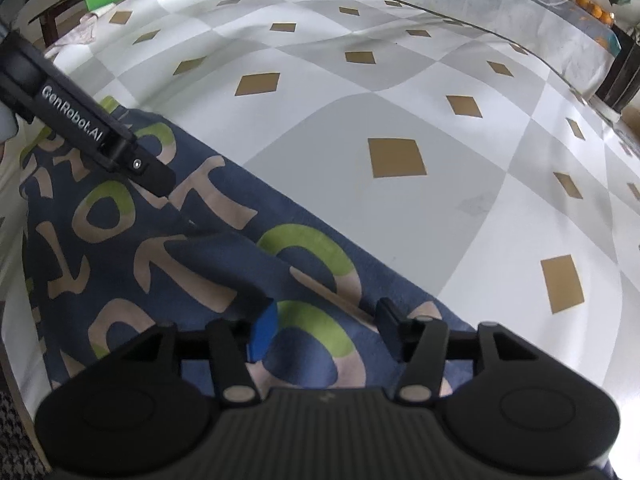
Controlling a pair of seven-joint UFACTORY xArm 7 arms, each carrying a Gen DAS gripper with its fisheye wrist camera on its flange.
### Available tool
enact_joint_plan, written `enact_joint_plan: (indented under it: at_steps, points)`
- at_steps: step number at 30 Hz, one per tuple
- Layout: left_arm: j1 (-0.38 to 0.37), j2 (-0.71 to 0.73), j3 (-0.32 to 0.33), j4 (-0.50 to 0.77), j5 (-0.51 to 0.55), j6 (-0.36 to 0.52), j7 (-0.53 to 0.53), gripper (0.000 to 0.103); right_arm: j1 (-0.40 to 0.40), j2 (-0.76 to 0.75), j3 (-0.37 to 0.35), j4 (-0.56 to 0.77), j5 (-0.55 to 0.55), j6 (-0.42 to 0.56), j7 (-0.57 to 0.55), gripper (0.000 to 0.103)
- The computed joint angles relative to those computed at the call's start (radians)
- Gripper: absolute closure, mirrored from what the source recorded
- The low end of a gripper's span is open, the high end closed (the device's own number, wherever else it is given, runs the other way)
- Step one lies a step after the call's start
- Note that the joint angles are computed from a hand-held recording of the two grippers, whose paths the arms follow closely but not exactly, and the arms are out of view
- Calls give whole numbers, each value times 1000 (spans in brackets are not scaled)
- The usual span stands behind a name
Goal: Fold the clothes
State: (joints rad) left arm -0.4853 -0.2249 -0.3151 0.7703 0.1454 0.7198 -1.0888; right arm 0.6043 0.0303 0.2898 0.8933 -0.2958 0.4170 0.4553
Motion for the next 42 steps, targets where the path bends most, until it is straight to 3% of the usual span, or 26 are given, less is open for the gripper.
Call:
enact_joint_plan:
  at_steps: [2, 4, 9, 12, 19, 24, 30, 35, 37, 42]
  points:
    - [-2, 4, 1, 2, -2, 3, 4, 31, -1, 0, 1, -1, 21, -8, -17, 59]
    - [-3, 5, 2, 1, -7, 4, 6, 31, 3, 2, 6, 4, 33, -8, -53, 76]
    - [1, 0, 3, -5, -7, 5, -8, 30, 14, 5, 10, 8, 33, -13, -92, 97]
    - [3, 0, 3, -6, -5, 8, -13, 30, 17, 7, 9, 12, 24, -9, -89, 100]
    - [11, -13, 5, -16, -5, 8, -32, 30, 21, -4, 2, 19, -74, -23, -13, 101]
    - [29, -34, 0, -23, 18, 14, -78, 30, 10, -13, -9, 36, -279, -35, 211, 101]
    - [46, -48, -3, -31, 44, 34, -127, 30, 13, 13, -12, 87, -431, 43, 375, 103]
    - [49, -67, 15, -58, 1, 19, -130, 30, 7, 16, -13, 73, -337, 8, 301, 98]
    - [51, -77, 22, -68, -17, 10, -126, 30, 6, 19, -13, 71, -300, -14, 273, 87]
    - [84, -133, 28, -96, -22, 7, -152, 30, 17, 41, -5, 87, -196, -77, 203, 78]
